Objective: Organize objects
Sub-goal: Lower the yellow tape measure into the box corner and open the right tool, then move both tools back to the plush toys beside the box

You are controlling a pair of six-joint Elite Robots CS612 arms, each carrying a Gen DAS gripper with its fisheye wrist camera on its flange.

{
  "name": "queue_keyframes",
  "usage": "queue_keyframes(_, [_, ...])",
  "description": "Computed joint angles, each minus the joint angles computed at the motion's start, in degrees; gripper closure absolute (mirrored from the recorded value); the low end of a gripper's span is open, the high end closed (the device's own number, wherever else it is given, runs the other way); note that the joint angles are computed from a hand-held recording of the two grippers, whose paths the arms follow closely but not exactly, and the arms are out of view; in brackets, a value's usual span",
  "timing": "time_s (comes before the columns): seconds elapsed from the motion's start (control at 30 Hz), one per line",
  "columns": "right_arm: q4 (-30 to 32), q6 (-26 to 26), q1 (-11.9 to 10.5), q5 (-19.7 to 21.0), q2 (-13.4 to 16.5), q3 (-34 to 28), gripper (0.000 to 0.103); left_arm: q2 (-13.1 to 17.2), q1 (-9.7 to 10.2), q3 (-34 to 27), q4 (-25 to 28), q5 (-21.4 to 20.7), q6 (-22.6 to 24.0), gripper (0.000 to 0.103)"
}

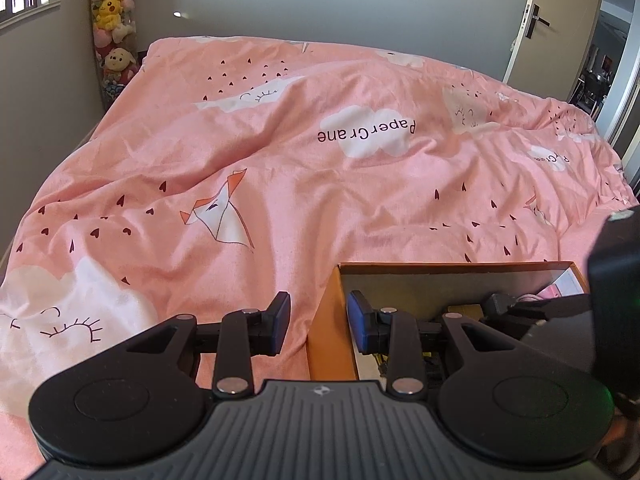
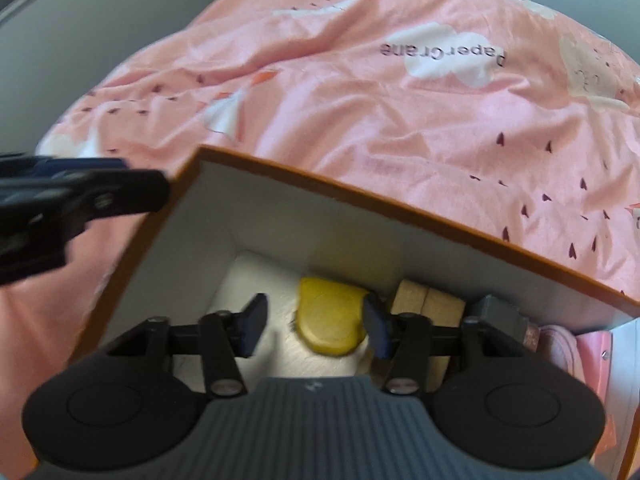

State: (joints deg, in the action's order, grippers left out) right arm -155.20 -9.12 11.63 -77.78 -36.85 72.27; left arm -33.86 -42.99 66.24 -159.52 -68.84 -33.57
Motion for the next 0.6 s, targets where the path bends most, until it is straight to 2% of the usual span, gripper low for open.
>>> queue_keyframes(0.13, [4.12,-2.48,-0.63,6.32,-0.89,0.85,0.086,-0.10,-0.08,0.17,-0.01,0.17,-0.04,0.066])
queue_keyframes(0.23, [5.26,-2.65,-0.06,4.08,-0.38,0.32,0.091,-0.32,-0.16,0.36,0.13,-0.09,0.00,0.066])
queue_keyframes(0.37, [7.30,-0.42,0.13,1.36,0.67,-1.14,0.093,-0.64,-0.33,0.91,-0.46,0.08,0.42,0.066])
queue_keyframes(0.5, [6.38,1.23,0.03,1.29,1.37,-1.78,0.098,-0.49,-0.38,0.65,-0.25,0.01,1.12,0.066])
queue_keyframes(0.6, [4.43,0.74,0.41,-1.24,1.46,-1.70,0.098,-0.35,-0.45,0.40,-0.05,-0.16,1.71,0.066])
